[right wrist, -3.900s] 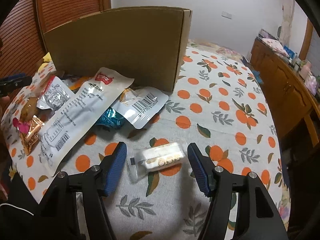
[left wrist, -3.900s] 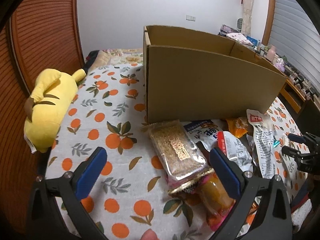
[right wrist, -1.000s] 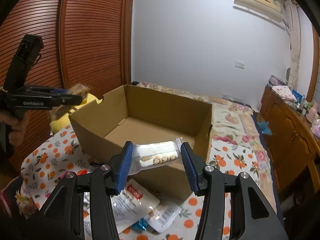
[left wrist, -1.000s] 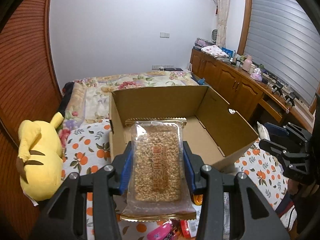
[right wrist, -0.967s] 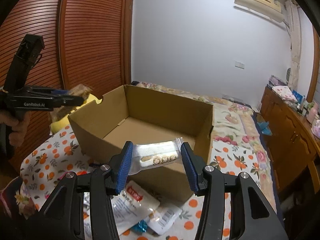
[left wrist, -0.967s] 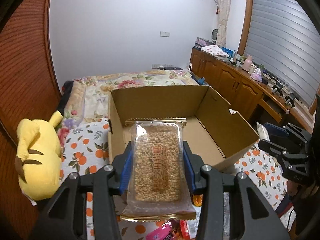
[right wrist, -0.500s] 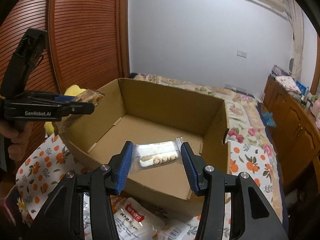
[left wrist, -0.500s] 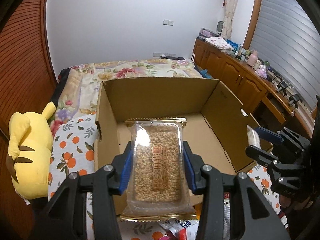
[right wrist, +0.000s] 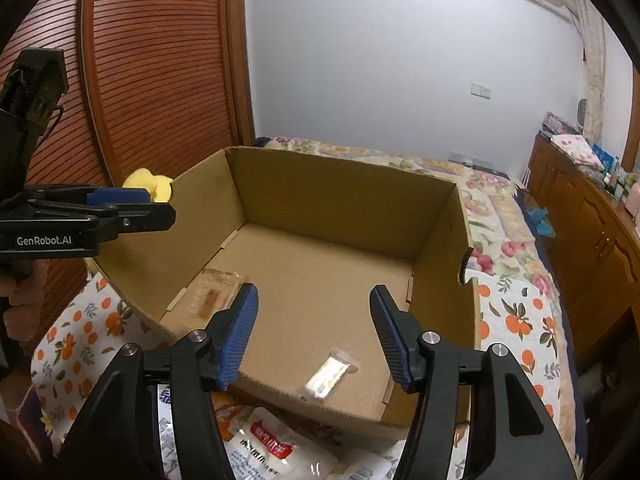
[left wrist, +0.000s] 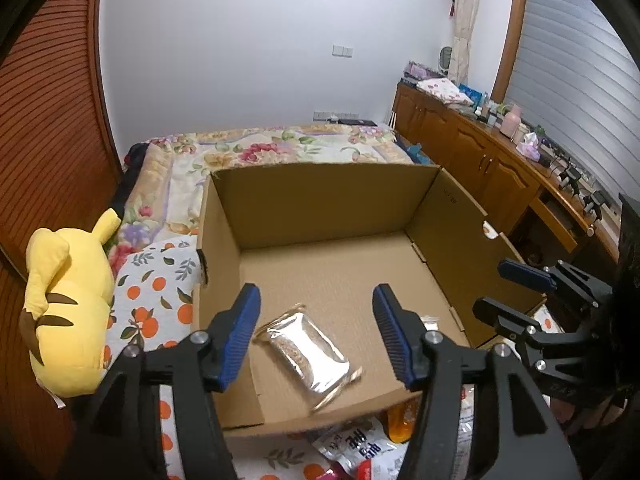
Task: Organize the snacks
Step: 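Grasp the pink-wrapped egg snack with left tool while right tool grasps the long white packet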
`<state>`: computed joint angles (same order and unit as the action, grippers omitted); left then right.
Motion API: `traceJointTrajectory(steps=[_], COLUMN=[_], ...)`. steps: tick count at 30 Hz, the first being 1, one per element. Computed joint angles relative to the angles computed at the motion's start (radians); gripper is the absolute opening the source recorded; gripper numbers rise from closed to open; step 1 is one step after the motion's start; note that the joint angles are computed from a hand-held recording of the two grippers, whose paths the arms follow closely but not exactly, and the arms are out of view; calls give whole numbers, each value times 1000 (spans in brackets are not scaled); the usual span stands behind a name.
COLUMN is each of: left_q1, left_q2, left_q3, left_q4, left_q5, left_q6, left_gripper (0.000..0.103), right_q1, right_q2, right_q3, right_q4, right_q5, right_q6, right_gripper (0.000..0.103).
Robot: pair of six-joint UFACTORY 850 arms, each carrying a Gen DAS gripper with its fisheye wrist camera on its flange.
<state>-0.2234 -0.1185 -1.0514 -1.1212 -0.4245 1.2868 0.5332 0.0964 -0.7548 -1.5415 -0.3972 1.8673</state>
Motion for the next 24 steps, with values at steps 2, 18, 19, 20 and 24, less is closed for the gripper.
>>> traceJointTrajectory(steps=[2, 18, 19, 20, 24], left_q1=[11, 105, 108, 114, 121], left_q2=[40, 365, 371, 376, 377], left_q3=[30, 349, 365, 383, 433], left_q4=[-36, -105, -111, -117, -120], left_q5=[-19, -88, -86, -84, -79], left_q6=[44, 242, 251, 261, 264], left_gripper=[60, 63, 63, 63, 64], right_q1=[27, 247, 259, 264, 283], right_q2=[41, 267, 261, 254, 224], right_q3=[27, 249, 254, 257, 268], right_q4=[-29, 47, 48, 49, 40], right_q5=[-23, -127, -136, -136, -127], right_q6=[29, 168, 177, 185, 234], right_gripper=[60, 66, 66, 66, 66])
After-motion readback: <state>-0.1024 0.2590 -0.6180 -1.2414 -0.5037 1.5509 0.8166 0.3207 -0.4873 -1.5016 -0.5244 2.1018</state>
